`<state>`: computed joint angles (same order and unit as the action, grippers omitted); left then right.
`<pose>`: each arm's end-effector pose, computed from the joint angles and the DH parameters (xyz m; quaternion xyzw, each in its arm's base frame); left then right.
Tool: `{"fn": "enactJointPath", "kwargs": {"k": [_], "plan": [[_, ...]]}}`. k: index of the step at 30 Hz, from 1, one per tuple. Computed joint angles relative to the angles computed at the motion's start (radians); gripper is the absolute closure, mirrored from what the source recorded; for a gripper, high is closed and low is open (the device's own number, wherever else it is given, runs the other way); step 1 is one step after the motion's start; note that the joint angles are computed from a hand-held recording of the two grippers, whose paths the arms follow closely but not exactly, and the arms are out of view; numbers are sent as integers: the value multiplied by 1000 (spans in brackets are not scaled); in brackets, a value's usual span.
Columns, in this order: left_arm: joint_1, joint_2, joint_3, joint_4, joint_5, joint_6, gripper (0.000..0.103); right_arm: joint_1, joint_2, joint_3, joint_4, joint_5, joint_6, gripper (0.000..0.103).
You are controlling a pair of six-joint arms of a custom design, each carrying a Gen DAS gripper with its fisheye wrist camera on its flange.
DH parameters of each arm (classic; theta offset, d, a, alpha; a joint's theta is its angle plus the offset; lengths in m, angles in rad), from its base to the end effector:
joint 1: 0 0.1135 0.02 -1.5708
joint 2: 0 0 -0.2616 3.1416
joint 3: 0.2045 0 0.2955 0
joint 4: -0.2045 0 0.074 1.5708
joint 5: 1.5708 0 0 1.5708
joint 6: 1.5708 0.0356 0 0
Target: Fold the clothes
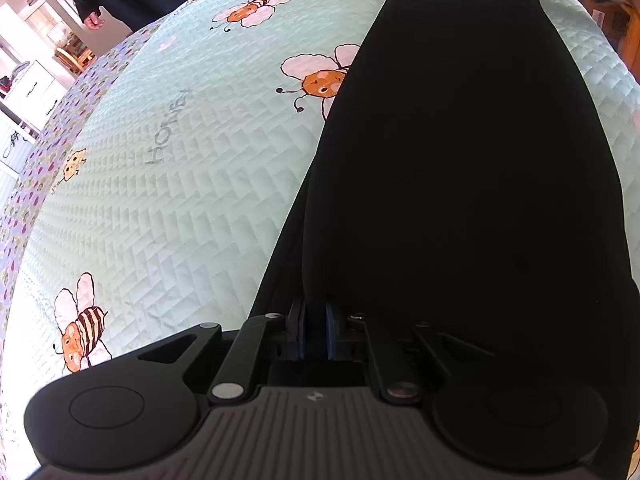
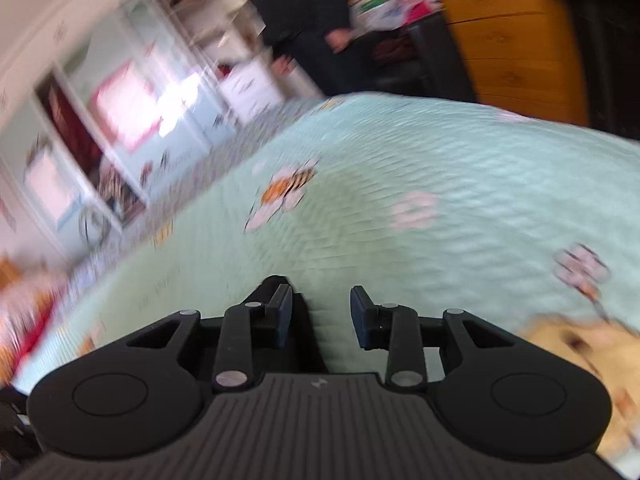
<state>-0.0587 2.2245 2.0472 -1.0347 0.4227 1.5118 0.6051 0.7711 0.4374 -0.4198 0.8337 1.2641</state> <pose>0.5101 -0.0446 0.2295 0.7067 0.6539 -0.0384 0.2675 0.1769 0.0903 0.1907 0.4237 0.7419 0.0715 0.5147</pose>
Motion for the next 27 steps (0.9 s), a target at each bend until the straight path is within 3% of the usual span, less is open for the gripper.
{"fn": "enactJointPath", "kwargs": {"k": [4,7,9,11,15,17,19,21,24,27], "plan": [[7,-18,-35,32,14,-24,91,300,-82,-10,-373,221,521,67],[15,-53,-95,97,22,-82,83,451,-30,-8,-498,263,804,63],[24,-114,-193,210,6,-150,67,476,-6,-18,-464,259,825,60],[35,-176,-294,337,-21,-230,44,500,47,-5,-459,274,869,60],[82,-299,-458,530,-56,-456,42,578,145,32,-499,362,1054,60],[131,-350,-492,532,-2,-573,43,624,212,55,-530,402,1169,60],[189,-385,-498,469,80,-700,43,641,239,55,-471,394,1149,60],[249,-399,-485,336,194,-809,43,658,279,67,-422,384,1142,60],[296,-483,-598,238,328,-797,43,681,339,96,-378,380,1135,60],[289,-682,-854,307,334,-631,43,695,390,137,-385,371,1153,60]]}}
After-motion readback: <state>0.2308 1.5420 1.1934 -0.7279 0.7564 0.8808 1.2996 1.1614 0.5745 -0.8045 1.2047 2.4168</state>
